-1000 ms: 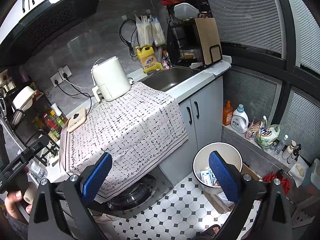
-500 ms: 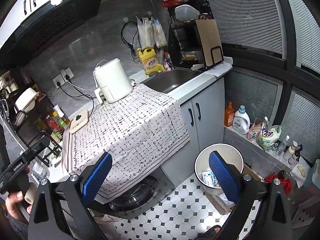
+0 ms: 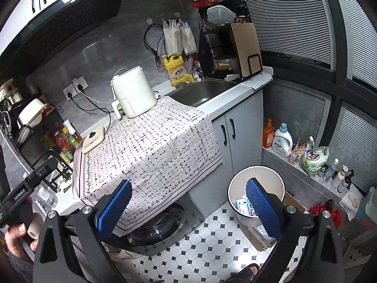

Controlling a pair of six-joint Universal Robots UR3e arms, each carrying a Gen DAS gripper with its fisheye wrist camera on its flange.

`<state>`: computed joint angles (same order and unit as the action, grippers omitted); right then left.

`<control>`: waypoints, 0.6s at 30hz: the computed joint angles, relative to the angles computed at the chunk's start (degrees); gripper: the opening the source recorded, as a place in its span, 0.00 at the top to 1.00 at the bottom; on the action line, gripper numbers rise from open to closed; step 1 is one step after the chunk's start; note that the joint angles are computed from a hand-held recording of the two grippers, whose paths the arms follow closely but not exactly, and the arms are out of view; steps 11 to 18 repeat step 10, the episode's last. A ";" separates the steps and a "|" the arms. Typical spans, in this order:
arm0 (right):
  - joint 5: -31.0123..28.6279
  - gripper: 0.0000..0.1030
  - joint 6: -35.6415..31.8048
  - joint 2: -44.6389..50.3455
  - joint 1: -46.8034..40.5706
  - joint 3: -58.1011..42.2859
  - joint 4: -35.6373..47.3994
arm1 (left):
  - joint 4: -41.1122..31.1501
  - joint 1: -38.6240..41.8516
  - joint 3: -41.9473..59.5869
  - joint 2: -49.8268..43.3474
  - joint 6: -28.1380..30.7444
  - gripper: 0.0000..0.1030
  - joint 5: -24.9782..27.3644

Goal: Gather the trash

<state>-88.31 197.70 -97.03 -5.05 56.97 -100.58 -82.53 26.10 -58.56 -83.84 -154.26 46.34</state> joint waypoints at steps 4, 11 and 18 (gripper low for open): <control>-0.71 0.08 0.42 -0.04 0.58 -0.23 0.49 | -0.92 -0.23 0.64 -0.56 0.03 0.06 0.48; -0.93 0.08 0.26 -0.33 -0.07 0.08 1.41 | -1.00 -1.05 0.29 -1.56 -0.01 0.06 0.67; -0.93 0.08 0.26 -0.33 -0.07 0.08 1.41 | -1.00 -1.05 0.29 -1.56 -0.01 0.06 0.67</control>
